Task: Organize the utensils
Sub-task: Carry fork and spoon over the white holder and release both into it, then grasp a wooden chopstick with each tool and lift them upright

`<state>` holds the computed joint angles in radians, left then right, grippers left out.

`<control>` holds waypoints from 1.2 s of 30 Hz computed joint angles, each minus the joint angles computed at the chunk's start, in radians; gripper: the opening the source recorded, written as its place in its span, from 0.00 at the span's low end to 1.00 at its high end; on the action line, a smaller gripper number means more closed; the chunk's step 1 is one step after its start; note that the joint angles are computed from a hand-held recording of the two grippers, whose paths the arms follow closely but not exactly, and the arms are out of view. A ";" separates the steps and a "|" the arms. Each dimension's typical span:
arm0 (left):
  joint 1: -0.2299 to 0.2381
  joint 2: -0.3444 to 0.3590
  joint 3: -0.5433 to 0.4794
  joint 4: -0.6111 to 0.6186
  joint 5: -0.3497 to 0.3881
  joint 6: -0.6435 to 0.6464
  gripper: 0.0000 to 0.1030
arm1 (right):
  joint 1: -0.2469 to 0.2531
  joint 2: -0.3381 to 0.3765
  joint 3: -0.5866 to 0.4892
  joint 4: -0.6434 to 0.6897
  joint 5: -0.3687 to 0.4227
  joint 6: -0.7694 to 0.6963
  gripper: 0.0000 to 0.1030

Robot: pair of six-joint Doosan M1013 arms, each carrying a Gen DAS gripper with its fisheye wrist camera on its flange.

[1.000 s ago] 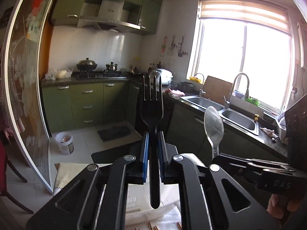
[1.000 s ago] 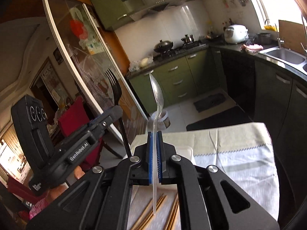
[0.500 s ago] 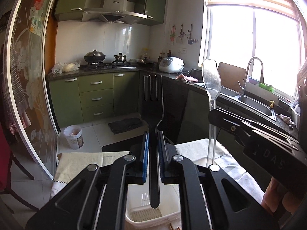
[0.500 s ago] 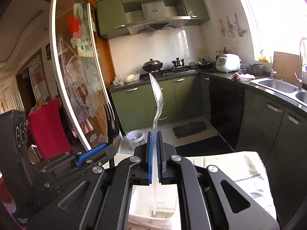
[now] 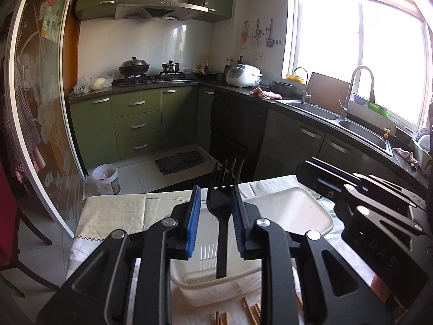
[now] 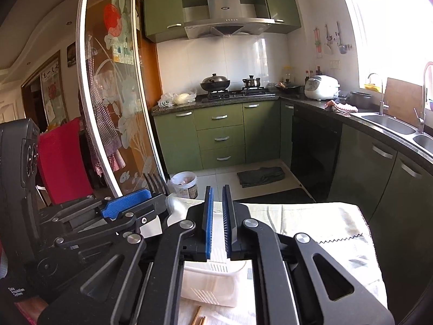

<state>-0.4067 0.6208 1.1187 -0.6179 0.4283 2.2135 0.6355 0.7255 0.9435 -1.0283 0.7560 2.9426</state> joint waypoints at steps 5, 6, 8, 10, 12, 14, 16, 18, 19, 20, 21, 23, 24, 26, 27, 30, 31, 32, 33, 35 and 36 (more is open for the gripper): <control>0.009 -0.046 0.048 -0.019 -0.015 0.016 0.33 | 0.017 -0.049 0.069 -0.039 -0.006 0.062 0.14; 0.011 -0.058 0.060 -0.021 -0.020 0.018 0.39 | 0.021 -0.066 0.090 -0.049 -0.003 0.077 0.15; 0.015 -0.084 0.087 0.007 -0.026 0.007 0.43 | 0.030 -0.094 0.126 -0.045 0.007 0.084 0.23; 0.017 -0.104 0.103 0.092 -0.007 -0.065 0.44 | 0.037 -0.126 0.167 -0.008 0.021 0.077 0.25; 0.023 -0.110 0.101 0.181 0.076 -0.149 0.44 | 0.039 -0.158 0.209 0.066 0.025 0.047 0.25; 0.025 -0.104 0.086 0.310 0.185 -0.273 0.44 | 0.038 -0.186 0.247 0.162 0.044 0.001 0.25; 0.025 -0.082 0.057 0.405 0.334 -0.359 0.44 | 0.032 -0.215 0.291 0.267 0.047 -0.051 0.25; 0.027 -0.053 0.030 0.467 0.476 -0.405 0.41 | 0.027 -0.241 0.333 0.358 0.057 -0.085 0.25; 0.026 -0.038 0.017 0.485 0.539 -0.413 0.38 | 0.022 -0.251 0.351 0.409 0.060 -0.111 0.25; 0.024 -0.025 0.007 0.501 0.592 -0.418 0.35 | 0.020 -0.259 0.372 0.449 0.059 -0.128 0.25; 0.022 -0.015 0.004 0.513 0.629 -0.421 0.34 | 0.018 -0.265 0.383 0.483 0.066 -0.145 0.25; 0.015 -0.005 0.008 0.546 0.662 -0.430 0.33 | 0.017 -0.271 0.400 0.528 0.087 -0.177 0.25; 0.010 -0.004 0.016 0.553 0.662 -0.430 0.33 | 0.018 -0.275 0.410 0.543 0.092 -0.185 0.25; 0.003 0.000 0.021 0.562 0.673 -0.425 0.33 | 0.017 -0.280 0.424 0.581 0.094 -0.206 0.25; 0.001 0.006 0.015 0.569 0.682 -0.427 0.32 | 0.013 -0.279 0.423 0.603 0.091 -0.219 0.25; -0.006 0.014 0.011 0.586 0.707 -0.432 0.25 | 0.005 -0.272 0.409 0.652 0.099 -0.260 0.25; -0.007 0.014 0.013 0.592 0.713 -0.432 0.23 | 0.006 -0.266 0.401 0.660 0.109 -0.273 0.25; -0.008 0.015 0.013 0.595 0.719 -0.431 0.19 | 0.004 -0.255 0.383 0.672 0.124 -0.292 0.25; -0.008 0.014 0.015 0.598 0.724 -0.428 0.14 | 0.003 -0.248 0.373 0.687 0.133 -0.311 0.25; -0.010 0.015 0.014 0.605 0.737 -0.428 0.07 | -0.004 -0.220 0.335 0.743 0.160 -0.378 0.25; -0.011 0.012 0.019 0.609 0.732 -0.427 0.07 | -0.010 -0.204 0.316 0.783 0.170 -0.417 0.25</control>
<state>-0.4179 0.6328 1.1374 -0.0089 1.1606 1.7864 0.6259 0.5211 1.2597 -0.2449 0.9256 2.5256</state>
